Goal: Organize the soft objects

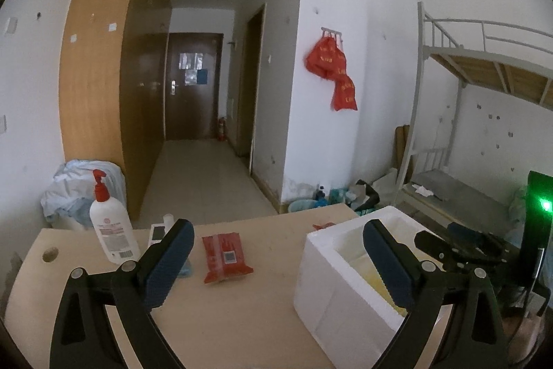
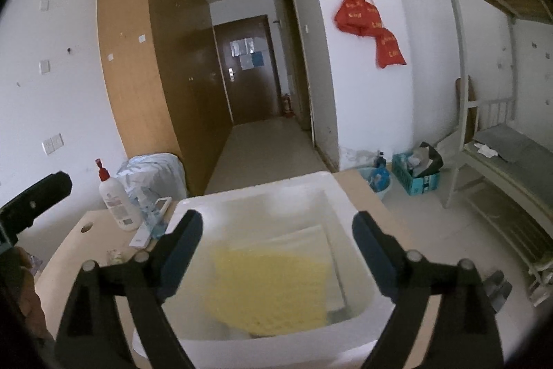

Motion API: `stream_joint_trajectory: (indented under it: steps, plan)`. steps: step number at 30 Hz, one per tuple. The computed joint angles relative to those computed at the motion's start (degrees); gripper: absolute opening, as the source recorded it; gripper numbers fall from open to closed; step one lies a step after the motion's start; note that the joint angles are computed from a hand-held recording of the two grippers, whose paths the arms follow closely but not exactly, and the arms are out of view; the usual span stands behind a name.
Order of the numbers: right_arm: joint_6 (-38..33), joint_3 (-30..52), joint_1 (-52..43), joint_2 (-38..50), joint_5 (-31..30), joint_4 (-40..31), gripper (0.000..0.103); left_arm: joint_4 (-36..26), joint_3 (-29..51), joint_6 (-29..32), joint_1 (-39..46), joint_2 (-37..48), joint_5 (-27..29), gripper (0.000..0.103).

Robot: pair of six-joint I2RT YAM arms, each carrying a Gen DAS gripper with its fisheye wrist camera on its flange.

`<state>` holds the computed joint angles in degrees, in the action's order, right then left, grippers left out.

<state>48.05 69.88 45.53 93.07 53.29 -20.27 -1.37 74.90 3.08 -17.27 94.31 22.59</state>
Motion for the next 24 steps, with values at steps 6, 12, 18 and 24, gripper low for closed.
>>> stream_joint_trajectory:
  steps: [6, 12, 18, 24]
  plan:
    - [0.3, -0.3, 0.3, -0.4, -0.1, -0.4, 0.091, -0.3, 0.0, 0.1, -0.3, -0.1, -0.1, 0.099]
    - [1.1, -0.2, 1.0, -0.7, 0.2, -1.1, 0.091, 0.1, -0.4, -0.6, 0.0, -0.4, 0.3, 0.099]
    - [1.8, 1.1, 3.5, -0.2, 2.8, -1.8, 0.093, -0.5, -1.7, -0.2, 1.8, -2.0, 0.7, 0.099]
    - [-1.7, 4.5, 5.8, 2.9, 2.7, 1.2, 0.098, 0.3, -5.5, 0.7, 6.2, -6.2, 1.4, 0.099]
